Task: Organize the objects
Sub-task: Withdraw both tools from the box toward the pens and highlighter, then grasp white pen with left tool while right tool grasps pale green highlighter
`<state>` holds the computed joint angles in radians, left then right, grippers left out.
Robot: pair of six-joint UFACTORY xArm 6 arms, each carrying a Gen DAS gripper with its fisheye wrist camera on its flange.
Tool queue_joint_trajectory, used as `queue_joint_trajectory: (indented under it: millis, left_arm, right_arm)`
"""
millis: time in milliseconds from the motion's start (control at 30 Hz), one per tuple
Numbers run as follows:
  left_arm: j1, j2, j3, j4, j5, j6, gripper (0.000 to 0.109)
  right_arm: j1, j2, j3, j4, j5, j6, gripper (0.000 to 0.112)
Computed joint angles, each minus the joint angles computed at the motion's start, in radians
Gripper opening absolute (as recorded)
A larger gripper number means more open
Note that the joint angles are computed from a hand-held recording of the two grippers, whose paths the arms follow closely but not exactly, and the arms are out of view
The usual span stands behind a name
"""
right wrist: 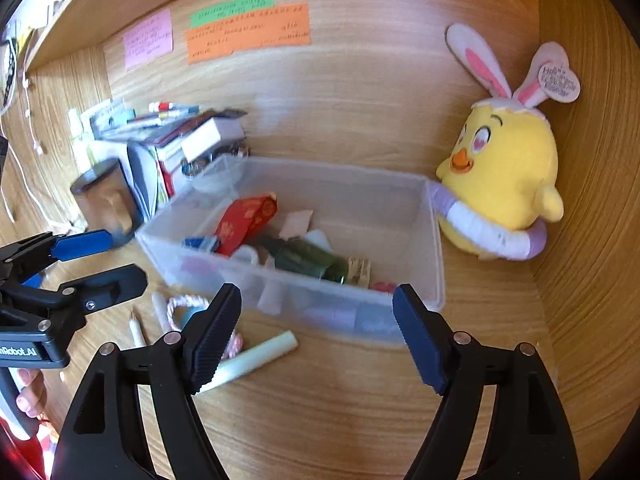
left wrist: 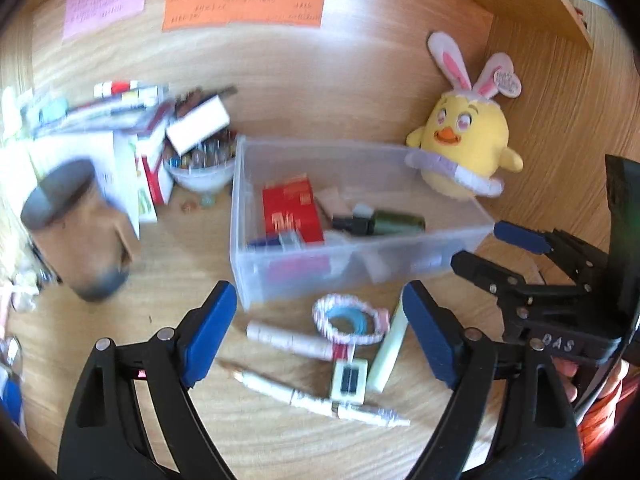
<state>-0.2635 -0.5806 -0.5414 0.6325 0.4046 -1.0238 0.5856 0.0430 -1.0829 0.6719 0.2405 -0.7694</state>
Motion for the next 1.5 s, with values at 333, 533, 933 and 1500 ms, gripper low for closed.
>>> queue_joint_trajectory:
  millis: [333,533,933,1500]
  left_arm:
    - [-0.062,0.056,0.052,-0.051,0.038,-0.016,0.086]
    - [-0.081,0.023,0.084,-0.039,0.083,-0.022,0.086]
    - [-0.049,-0.123,0.179,-0.212,0.106,0.128,0.086]
    - [-0.051,-0.028,0.129,-0.178,0.12,0.104,0.087]
  right_arm:
    - [-0.013,0.02,0.038,-0.148,0.076,0.129,0.077]
    - [0.014,0.049,0.016,-0.175,0.151,0.142,0.078]
    - [0.043,0.098,-0.033,-0.195,0.231,0.188,0.082]
    - [-0.029,-0.002,0.103,-0.256,0.147,0.132,0.061]
